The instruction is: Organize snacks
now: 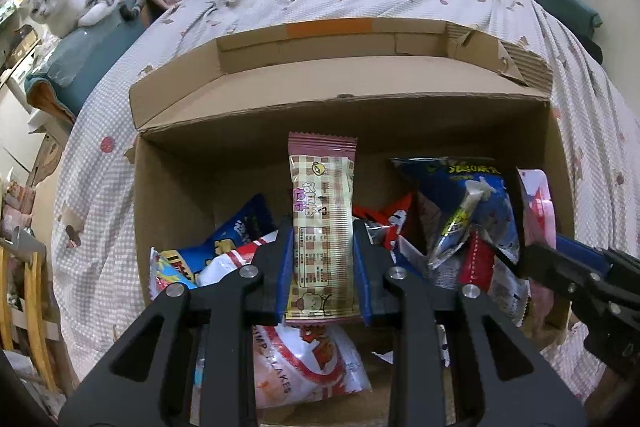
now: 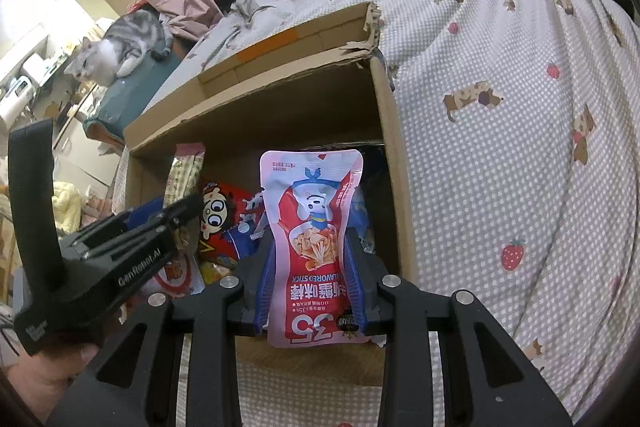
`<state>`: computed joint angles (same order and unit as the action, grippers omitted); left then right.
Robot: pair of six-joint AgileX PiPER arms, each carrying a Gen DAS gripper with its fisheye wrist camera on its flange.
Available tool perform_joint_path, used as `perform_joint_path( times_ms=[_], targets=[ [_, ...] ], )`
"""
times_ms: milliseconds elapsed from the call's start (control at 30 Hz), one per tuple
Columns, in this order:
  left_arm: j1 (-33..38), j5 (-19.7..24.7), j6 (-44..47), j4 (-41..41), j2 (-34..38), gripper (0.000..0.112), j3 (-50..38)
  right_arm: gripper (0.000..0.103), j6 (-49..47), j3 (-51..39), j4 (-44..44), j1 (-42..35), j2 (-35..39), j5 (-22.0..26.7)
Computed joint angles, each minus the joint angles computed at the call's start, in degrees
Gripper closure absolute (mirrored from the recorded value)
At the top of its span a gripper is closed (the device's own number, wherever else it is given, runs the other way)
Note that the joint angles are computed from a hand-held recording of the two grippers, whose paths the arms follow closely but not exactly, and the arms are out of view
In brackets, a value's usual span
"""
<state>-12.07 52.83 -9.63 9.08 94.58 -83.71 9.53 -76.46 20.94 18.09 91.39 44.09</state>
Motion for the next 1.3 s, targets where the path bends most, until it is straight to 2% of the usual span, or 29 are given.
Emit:
perform_joint_path(
  times_ms=[167, 233, 267, 300, 333, 367, 400, 500, 633, 767, 800, 900, 1067, 1300],
  targets=[
    [-0.5, 1.0, -0.8, -0.5, -1.3, 0.089, 0.5, 0.056, -3.1, 1.3, 5.4, -2.1, -0.6, -0.9],
    [-1.0, 1.8, -1.2, -0.1, -1.9, 0.085, 0.1, 0.052, -3.9, 1.8, 7.5, -3.0, -1.1, -1.4],
    [-1.3, 2.0, -1.7, 0.5, -2.2, 0.076, 0.1, 0.049, -4.1, 1.7, 7.9, -3.2, -1.1, -1.5],
    [-1.5, 2.1, -2.4, 1.1, -2.6, 0.063, 0.0, 0.046, -4.7, 1.9, 8.9, -3.6, -1.4, -1.6],
    [-1.8, 2.3, -3.4, 1.5, -3.0, 0.055, -0.1, 0.043, -5.0, 1.8, 9.4, -3.8, -1.5, -1.5],
    [-1.8, 2.5, -4.0, 1.7, -3.4, 0.043, -0.2, 0.037, -6.0, 2.0, 10.8, -4.3, -1.9, -1.4],
    [-2.0, 3.0, -5.2, 2.3, -3.8, 0.037, -0.4, 0.031, -6.8, 2.2, 12.1, -4.8, -2.3, -1.4],
    [-2.4, 5.5, -6.6, 2.5, -4.5, 0.037, -1.5, 0.019, -8.0, 2.8, 14.2, -5.7, -3.9, -2.5],
    [-4.4, 8.3, -9.6, 6.1, -6.1, 0.037, -3.4, 0.013, -10.4, 3.8, 18.0, -7.2, -6.3, -3.1],
    [-5.7, 9.1, -11.6, 9.3, -9.7, 0.036, -3.2, 0.005, -7.6, 4.8, 14.1, -6.6, -9.9, -3.8],
    [-5.6, 8.9, -11.5, 9.2, -10.7, 0.034, -2.9, 0.003, -7.1, 5.1, 13.5, -6.6, -10.9, -3.6],
    [-5.1, 8.1, -10.7, 7.9, -14.7, 0.017, -1.1, 0.002, -4.7, 6.7, 11.3, -6.1, -14.6, -3.6],
    [-4.4, 7.6, -10.1, 7.8, -22.3, 0.011, 3.2, 0.000, -1.1, 8.8, 7.1, -3.6, -19.4, -3.7],
    [-0.7, 8.3, -6.4, 6.2, -31.9, 0.010, 10.7, 0.000, 6.8, 13.5, -0.2, 2.8, -24.7, -4.2]
  ],
)
